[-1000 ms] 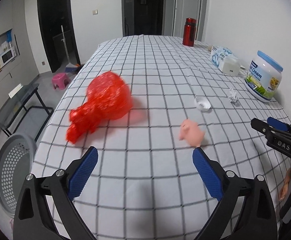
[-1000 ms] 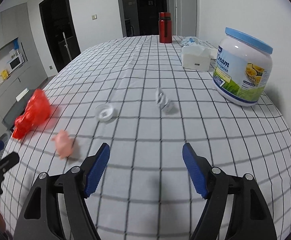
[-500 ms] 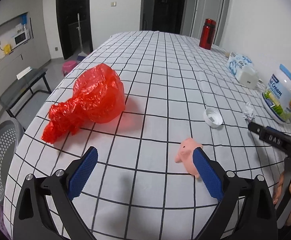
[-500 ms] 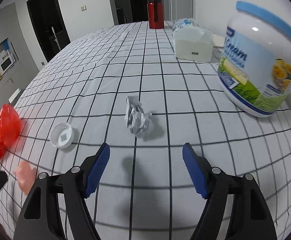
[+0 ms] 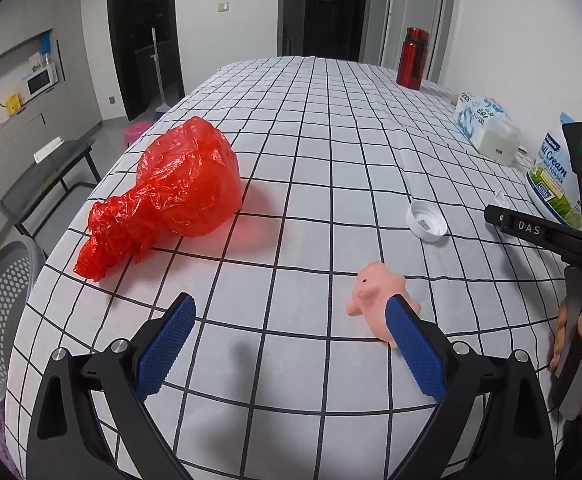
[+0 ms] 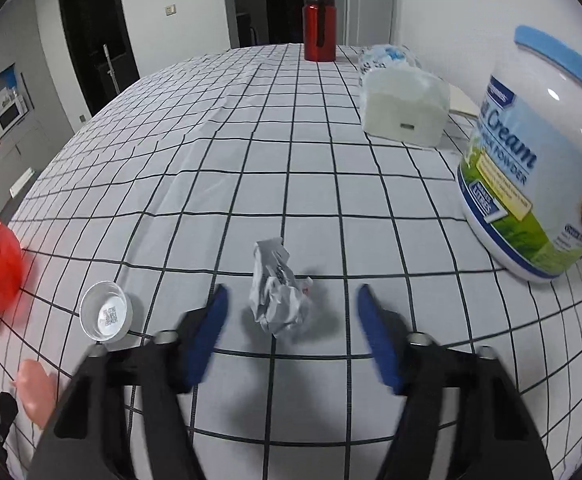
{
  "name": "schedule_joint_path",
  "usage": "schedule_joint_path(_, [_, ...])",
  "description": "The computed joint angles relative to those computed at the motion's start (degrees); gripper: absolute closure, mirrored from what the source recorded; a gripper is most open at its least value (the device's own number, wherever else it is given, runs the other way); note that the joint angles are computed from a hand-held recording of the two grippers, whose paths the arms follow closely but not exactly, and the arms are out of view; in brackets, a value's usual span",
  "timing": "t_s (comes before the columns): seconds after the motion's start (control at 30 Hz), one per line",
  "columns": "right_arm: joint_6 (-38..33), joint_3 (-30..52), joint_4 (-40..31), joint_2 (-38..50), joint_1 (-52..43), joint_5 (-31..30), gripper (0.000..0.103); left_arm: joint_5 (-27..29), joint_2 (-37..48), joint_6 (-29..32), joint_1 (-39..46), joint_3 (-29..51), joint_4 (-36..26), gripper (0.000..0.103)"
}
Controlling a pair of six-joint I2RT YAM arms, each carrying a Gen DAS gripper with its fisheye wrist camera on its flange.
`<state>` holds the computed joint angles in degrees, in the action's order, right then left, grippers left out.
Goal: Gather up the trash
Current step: 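Grasp the crumpled white tissue with the right tool while the left tool grasps the pink pig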
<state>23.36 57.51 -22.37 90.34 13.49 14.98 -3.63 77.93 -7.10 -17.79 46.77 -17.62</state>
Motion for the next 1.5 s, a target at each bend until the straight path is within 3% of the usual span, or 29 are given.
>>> schedule_joint_path(0.1, [-0.38,0.50,0.00,0.96,0.36,-0.48,0.073,0.23,0.00,0.15,0.08,0.13,-0.25,0.009])
schedule_joint_path(0.2, [-0.33,-0.41,0.64,0.19,1.15,-0.33,0.075,0.17,-0.25,0.03,-0.08,-0.09,-0.18,0.009])
schedule_joint_path(0.47, [3.72,-5.64,-1.32,-10.36,4.85,-0.01,0.076,1.40,-1.92,0.50,0.29,-0.97,-0.84,0.009])
schedule_joint_path(0.73, [13.97,-13.18,-6.28,-23.02,16.65,7.06,0.076,1.35,-2.73,0.53,-1.69,-1.38,-1.96,0.009])
schedule_joint_path(0.87, [16.25,-16.71,-4.74,-26.35,16.57,5.40,0.076,1.15,-1.81,0.00,-3.18,-0.86,-2.13,0.009])
schedule_joint_path(1.2, [13.95,-20.59,-3.49,-32.78,10.94,0.28,0.076,-0.94,5.49,-2.57,-5.78,2.90,-0.53,0.010])
schedule_joint_path(1.27, [13.71,-20.80,-3.21,-33.20,10.69,-0.73,0.076,-1.57,6.07,-2.50,-6.36,2.87,0.09,0.019])
schedule_joint_path(1.33, [13.66,-20.69,-3.22,-33.25,11.07,-0.70,0.076,-1.38,7.06,-1.91,-6.90,3.42,-0.24,0.041])
schedule_joint_path(1.37, [13.55,-20.73,-3.26,-33.40,11.05,-0.76,0.076,-0.80,7.34,-1.74,-6.87,3.60,-0.45,0.045])
schedule_joint_path(1.43, [13.47,-20.73,-3.31,-33.65,11.19,-0.71,0.076,0.14,6.89,-1.35,-6.75,3.07,0.00,0.065])
schedule_joint_path(1.5, [13.49,-20.79,-3.30,-33.83,11.24,-0.65,0.076,-0.14,5.95,-0.68,-7.15,2.38,0.62,0.073])
